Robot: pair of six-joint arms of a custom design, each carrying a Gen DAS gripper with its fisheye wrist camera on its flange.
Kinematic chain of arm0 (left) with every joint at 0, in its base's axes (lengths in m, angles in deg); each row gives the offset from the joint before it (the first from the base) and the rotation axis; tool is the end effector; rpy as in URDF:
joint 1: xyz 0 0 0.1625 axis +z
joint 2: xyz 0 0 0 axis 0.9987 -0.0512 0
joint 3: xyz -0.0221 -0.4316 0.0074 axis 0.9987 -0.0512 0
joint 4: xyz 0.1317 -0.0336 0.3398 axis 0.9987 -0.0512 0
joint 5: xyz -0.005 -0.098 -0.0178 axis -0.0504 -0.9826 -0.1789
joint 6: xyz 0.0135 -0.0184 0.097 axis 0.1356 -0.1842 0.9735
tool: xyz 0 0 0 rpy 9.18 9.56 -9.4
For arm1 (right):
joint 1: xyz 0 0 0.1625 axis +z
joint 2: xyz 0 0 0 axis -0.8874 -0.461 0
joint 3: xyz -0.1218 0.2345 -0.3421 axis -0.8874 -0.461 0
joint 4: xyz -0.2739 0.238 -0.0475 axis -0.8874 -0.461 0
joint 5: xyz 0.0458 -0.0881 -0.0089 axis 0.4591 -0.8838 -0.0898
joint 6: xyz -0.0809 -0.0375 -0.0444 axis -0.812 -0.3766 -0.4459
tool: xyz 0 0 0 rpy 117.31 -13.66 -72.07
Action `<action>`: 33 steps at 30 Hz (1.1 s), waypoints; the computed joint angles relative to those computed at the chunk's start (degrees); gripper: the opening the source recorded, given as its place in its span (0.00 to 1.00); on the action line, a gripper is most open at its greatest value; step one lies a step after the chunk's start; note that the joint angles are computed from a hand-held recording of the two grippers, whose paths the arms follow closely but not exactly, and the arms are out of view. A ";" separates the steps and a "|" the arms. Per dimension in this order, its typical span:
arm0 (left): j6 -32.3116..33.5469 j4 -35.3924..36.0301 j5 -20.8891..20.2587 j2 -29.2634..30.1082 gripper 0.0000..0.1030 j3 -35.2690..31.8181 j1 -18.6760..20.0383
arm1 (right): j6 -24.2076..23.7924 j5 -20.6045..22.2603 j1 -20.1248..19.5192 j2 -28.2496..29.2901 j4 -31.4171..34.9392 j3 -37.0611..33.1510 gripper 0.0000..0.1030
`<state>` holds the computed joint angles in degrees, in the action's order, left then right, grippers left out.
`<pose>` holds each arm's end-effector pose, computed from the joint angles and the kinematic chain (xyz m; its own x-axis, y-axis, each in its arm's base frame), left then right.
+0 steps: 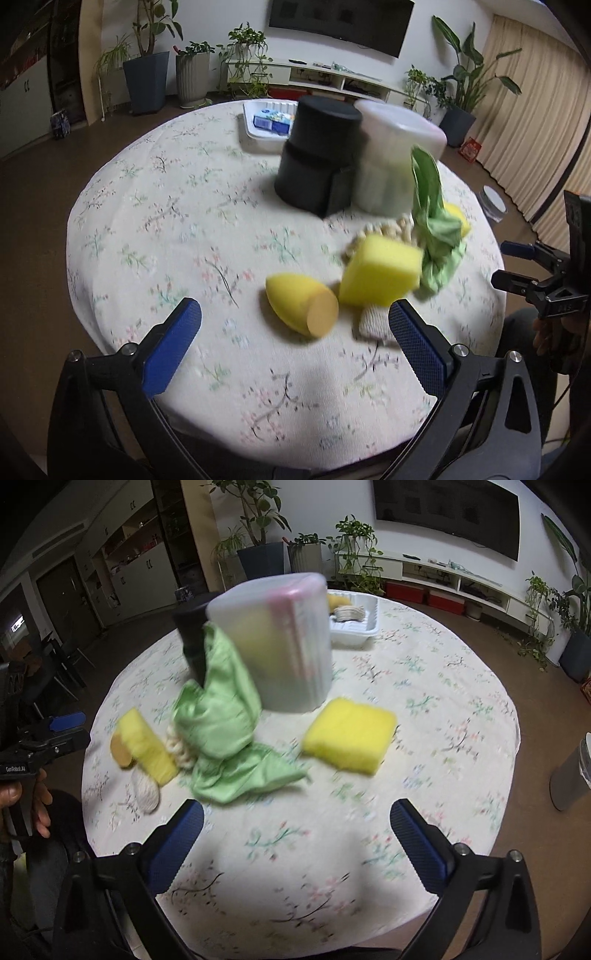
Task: Organize soft objects
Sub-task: 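Withdraw both open tools from the tray back toward the table, then grasp the yellow makeup sponge with the left tool while the right tool grasps the green cloth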
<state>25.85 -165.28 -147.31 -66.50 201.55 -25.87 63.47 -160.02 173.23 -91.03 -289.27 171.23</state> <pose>-0.0936 -0.5321 0.2510 -0.6853 0.5533 -0.4736 0.6968 0.6872 -0.2054 0.2270 -0.4178 0.0884 -0.7844 0.0309 0.6195 -0.3686 0.7801 -0.5056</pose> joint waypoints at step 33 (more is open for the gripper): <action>2.84 -3.10 3.71 7.71 0.99 -2.12 1.01 | -7.75 -0.92 -1.51 8.99 1.86 -12.97 0.97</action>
<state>28.69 -168.38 -143.60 -58.79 199.43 -24.86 55.72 -160.93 171.72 -82.05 -287.41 158.26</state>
